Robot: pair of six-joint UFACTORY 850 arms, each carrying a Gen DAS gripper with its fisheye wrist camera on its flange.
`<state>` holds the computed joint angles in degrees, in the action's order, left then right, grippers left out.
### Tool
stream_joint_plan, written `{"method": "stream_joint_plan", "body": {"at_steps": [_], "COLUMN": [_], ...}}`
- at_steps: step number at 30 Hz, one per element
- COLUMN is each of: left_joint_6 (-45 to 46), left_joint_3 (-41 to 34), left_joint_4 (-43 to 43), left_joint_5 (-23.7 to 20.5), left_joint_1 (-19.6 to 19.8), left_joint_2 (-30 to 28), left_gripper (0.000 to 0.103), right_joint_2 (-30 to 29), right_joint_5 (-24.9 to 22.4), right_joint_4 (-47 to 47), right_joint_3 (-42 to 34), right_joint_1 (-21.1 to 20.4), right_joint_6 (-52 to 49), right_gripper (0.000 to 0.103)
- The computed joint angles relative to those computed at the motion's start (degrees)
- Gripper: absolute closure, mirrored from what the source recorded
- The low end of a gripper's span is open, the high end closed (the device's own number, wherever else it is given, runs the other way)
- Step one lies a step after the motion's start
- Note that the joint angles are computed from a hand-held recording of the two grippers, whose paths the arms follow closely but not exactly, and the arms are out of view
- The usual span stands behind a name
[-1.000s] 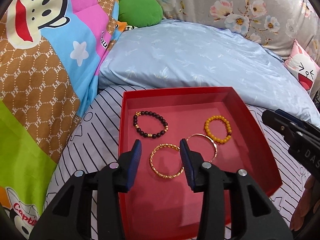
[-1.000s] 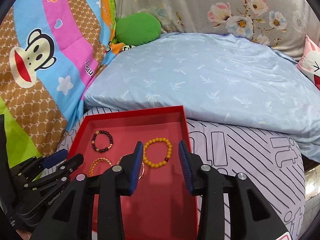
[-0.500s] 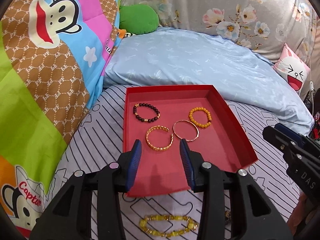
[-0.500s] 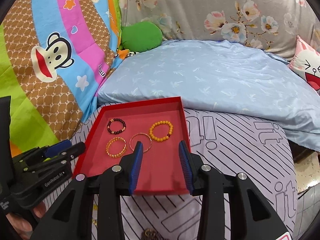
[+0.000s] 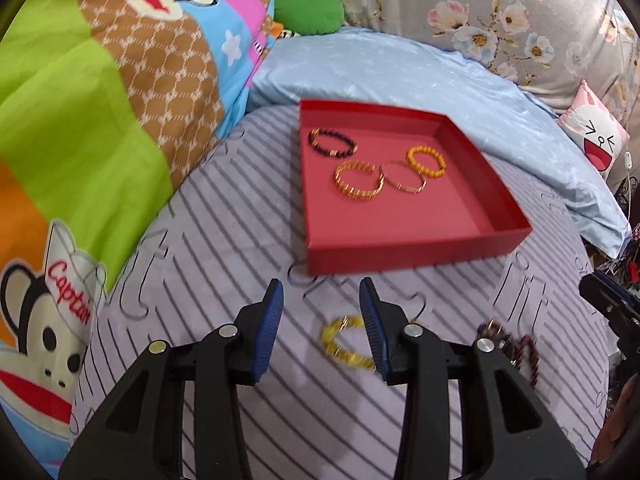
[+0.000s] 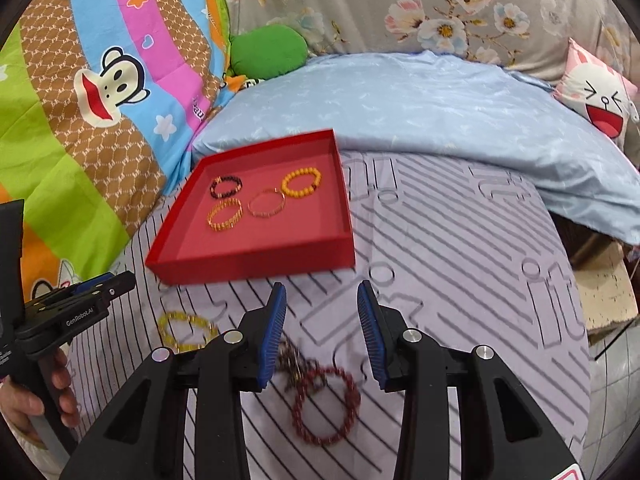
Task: Organize jewelry
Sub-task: 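Withdraw both tools from the tray toward the remaining bracelets, then grasp the yellow bead bracelet with the left tool while the right tool grasps the dark red bead bracelet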
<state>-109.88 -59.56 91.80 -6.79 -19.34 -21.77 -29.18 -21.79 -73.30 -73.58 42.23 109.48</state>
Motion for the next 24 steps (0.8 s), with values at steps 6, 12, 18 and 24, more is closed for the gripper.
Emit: {"method": "stream_joint_plan", "body": {"at_steps": [6, 12, 18, 24], "left_joint_6": [-12.76, -20.26, -18.24, -3.09], "left_joint_3": [5.38, 7.46, 4.77, -0.80], "left_joint_4": [10.69, 16.31, 15.32, 0.63], "left_joint_5": [0.73, 2.25, 0.26, 0.51], "left_joint_1": [0.32, 0.14, -1.22, -1.16], "left_joint_2": [1.65, 1.26, -0.76, -5.36], "left_gripper": [0.065, 0.065, 0.059, 0.060], "right_joint_2": [0.72, 0.73, 0.84, 1.04], "right_joint_5": [0.45, 2.51, 3.38, 2.95], "right_joint_4": [3.22, 5.41, 6.86, 6.39], "right_joint_3": [4.06, 6.60, 7.66, 7.78], "right_joint_1": [2.05, 3.31, 3.23, 2.74], "right_joint_6": [-0.55, 0.04, 0.17, 0.64], "right_gripper": [0.067, 0.067, 0.067, 0.067]}}
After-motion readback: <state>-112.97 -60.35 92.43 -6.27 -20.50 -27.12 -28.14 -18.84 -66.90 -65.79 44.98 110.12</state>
